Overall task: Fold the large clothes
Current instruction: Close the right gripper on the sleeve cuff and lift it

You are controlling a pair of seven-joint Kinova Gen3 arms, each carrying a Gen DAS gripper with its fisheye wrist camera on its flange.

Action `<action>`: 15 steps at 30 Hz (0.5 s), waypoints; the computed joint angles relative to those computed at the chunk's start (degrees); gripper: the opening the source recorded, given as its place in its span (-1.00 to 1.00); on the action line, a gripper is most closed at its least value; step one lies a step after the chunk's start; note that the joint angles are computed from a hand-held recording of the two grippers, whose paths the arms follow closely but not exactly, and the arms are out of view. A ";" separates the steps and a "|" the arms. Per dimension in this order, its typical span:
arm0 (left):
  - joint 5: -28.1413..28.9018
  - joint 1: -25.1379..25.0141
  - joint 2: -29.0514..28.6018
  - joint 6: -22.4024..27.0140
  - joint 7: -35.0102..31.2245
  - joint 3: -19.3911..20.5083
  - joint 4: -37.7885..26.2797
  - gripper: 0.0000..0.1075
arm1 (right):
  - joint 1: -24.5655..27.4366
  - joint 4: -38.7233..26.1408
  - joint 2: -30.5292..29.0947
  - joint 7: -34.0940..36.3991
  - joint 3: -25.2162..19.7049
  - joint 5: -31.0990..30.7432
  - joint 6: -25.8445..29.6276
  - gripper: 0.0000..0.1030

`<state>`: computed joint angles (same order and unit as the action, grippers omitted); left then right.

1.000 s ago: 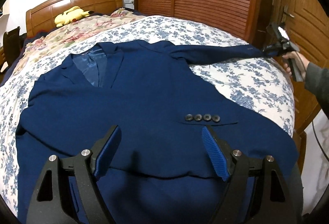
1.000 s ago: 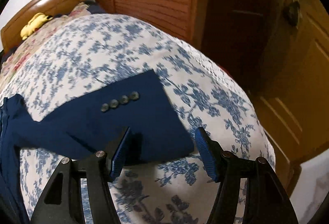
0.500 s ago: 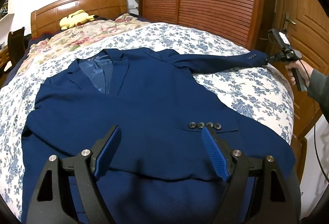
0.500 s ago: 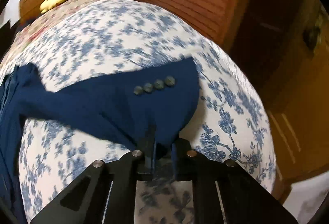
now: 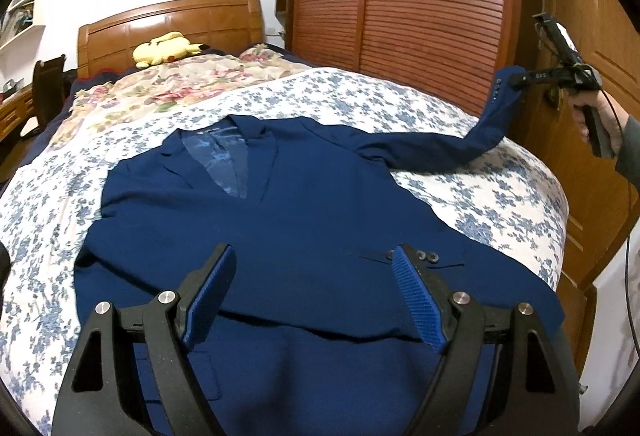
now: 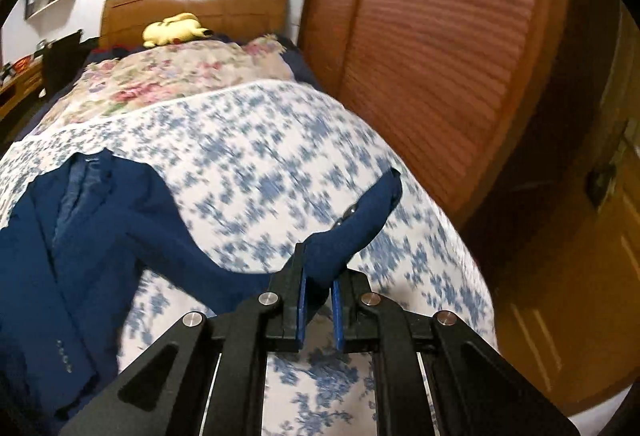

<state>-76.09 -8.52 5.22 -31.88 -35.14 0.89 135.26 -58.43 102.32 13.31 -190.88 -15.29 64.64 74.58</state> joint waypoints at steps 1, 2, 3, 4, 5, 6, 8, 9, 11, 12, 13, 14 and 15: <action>-0.48 -0.48 -0.04 -0.42 0.50 -0.34 -0.08 0.51 | -0.68 -0.97 0.45 0.37 -0.30 0.21 0.87 -0.81; -1.14 -1.02 -0.07 -0.99 1.17 -0.70 -0.21 0.51 | -1.24 -1.62 0.90 0.72 -0.44 0.31 1.43 -0.81; -1.61 -1.44 -0.11 -1.43 1.59 -1.01 -0.23 0.51 | -1.61 -2.36 1.52 1.27 -0.38 0.32 1.87 -0.81; -1.94 -1.81 -0.16 -1.81 1.94 -1.28 -0.27 0.51 | -2.03 -2.87 1.88 1.79 -0.32 0.17 2.21 -0.81; -1.96 -2.03 -0.22 -2.08 1.93 -1.48 -0.21 0.51 | -2.12 -3.37 2.19 2.45 -0.13 0.02 2.02 -0.81; -1.80 -2.31 -0.38 -2.44 1.66 -1.74 -0.02 0.51 | -2.27 -4.11 2.80 2.99 0.12 -0.12 2.00 -0.81; -1.33 -2.67 -0.66 -2.87 0.99 -2.09 0.27 0.51 | -2.68 -5.22 3.72 3.84 0.65 -0.40 1.77 -0.81; -1.35 -2.86 -0.88 -3.09 0.88 -2.26 0.41 0.51 | -2.25 -6.26 4.32 5.04 1.20 -0.36 0.97 -0.81; -1.63 -3.22 -1.02 -3.61 0.89 -2.58 0.50 0.51 | -2.87 -7.52 4.94 6.15 1.80 -0.16 0.74 -0.81; -1.72 -3.36 -1.06 -3.75 0.92 -2.72 0.51 0.51 | -3.18 -8.14 5.15 6.86 2.04 0.13 0.52 -0.81; -1.78 -3.46 -1.13 -3.89 0.93 -2.81 0.53 0.51 | -3.38 -8.64 4.96 8.04 2.24 0.24 0.37 -0.82; -1.63 -3.57 -1.19 -4.10 0.70 -2.93 0.64 0.51 | -3.74 -9.66 5.47 9.07 2.43 0.66 0.40 -0.82; -1.65 -3.60 -1.23 -4.01 0.73 -2.97 0.61 0.51 | -4.32 -10.35 5.53 9.91 2.55 1.01 0.57 -0.82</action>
